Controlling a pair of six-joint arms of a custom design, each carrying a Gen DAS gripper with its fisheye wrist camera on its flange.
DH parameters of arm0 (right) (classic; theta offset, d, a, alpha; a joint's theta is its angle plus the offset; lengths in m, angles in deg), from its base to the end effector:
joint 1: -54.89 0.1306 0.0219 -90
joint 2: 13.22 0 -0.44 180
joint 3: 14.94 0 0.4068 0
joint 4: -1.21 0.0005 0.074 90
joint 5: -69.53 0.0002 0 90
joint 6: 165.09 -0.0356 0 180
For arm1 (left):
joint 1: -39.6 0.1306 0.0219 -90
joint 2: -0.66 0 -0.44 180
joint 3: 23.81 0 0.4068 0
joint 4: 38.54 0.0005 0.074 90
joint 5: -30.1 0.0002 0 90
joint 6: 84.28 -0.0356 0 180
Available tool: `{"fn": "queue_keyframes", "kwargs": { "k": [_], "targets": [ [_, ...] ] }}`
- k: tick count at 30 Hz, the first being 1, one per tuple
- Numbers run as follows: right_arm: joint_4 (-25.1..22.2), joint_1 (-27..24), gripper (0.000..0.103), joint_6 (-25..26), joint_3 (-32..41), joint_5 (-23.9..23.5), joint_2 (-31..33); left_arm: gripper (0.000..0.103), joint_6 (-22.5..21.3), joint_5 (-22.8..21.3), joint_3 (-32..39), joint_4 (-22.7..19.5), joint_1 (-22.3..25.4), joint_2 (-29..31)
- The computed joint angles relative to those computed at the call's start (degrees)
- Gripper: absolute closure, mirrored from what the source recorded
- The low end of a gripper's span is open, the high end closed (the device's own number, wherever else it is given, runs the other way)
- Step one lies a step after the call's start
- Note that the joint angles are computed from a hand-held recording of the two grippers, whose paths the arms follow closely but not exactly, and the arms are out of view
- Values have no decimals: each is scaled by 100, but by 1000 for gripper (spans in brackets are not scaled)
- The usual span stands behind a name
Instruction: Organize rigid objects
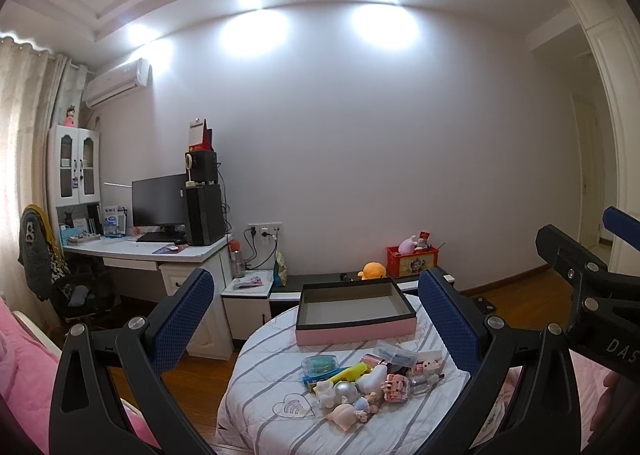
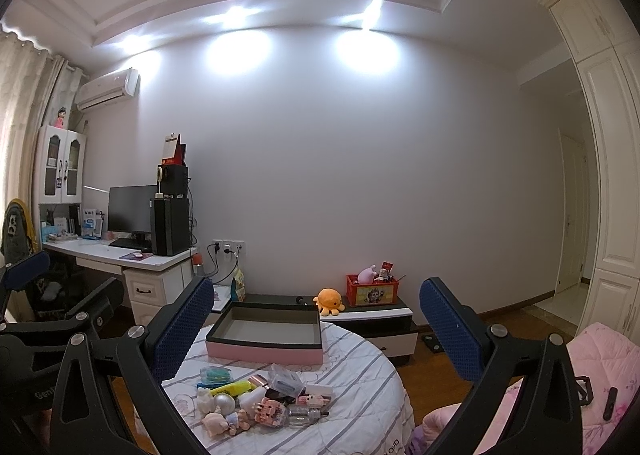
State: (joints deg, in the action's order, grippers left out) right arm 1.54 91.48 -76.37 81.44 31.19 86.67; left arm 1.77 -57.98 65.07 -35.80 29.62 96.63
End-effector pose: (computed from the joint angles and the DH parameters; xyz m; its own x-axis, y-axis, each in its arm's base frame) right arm 0.4982 0.3345 0.5336 -0.0387 -0.0115 -0.9992 0.2600 0.9654 -0.0212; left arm 0.5715 -0.1023 0.5095 -0.0603 0.0805 -0.9949 0.2108 0.9753 0.0662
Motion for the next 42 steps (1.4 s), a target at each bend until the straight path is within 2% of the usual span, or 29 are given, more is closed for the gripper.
{"fn": "queue_keyframes", "kwargs": {
  "k": [6, 9, 12, 15, 18, 22, 26, 29, 33, 35, 37, 39, 41, 42],
  "targets": [
    [-96, -200, 0, -305, -84, -287, 95, 0, -54, 66, 106, 42, 7, 320],
    [-309, -397, 0, -646, -104, -577, 224, 0, -102, 65, 269, -145, 31, 676],
    [-612, -611, 0, -944, -80, -950, 427, 0, -167, 78, 458, -426, 54, 1085],
    [-1086, -809, 0, -1290, 42, -1217, 714, 0, -172, 70, 760, -952, 47, 1545],
    [-1473, -989, 0, -1615, 103, -1499, 919, 0, -274, 128, 866, -1179, 36, 1854],
    [-1875, -1182, 0, -1969, 124, -1908, 1163, 0, -620, 174, 1025, -1481, -29, 2222],
    [-2266, -1337, 0, -2217, 199, -2180, 1368, 0, -781, 194, 1407, -1898, -106, 2645],
    [-2379, -1427, 0, -2284, 211, -2353, 1472, 0, -695, 249, 1724, -2218, -96, 2882],
    [-2474, -1500, 0, -2284, 281, -2506, 1582, 0, -478, 561, 2247, -2798, -67, 3229],
    [-2507, -1548, 0, -2255, 341, -2547, 1660, 0, -331, 731, 2551, -3220, -49, 3418],
    [-2525, -1583, 0, -2236, 375, -2624, 1707, 0, -267, 768, 2527, -3081, -43, 3456],
    [-2570, -1619, 0, -2224, 419, -2672, 1755, 0, -357, 728, 2573, -3133, -63, 3481],
    [-2586, -1641, 0, -2210, 450, -2739, 1793, 9, -336, 794, 2486, -2971, -59, 3446],
    [-2594, -1651, 0, -2205, 468, -2766, 1812, 16, -367, 800, 2422, -2903, -52, 3406]
  ]
}}
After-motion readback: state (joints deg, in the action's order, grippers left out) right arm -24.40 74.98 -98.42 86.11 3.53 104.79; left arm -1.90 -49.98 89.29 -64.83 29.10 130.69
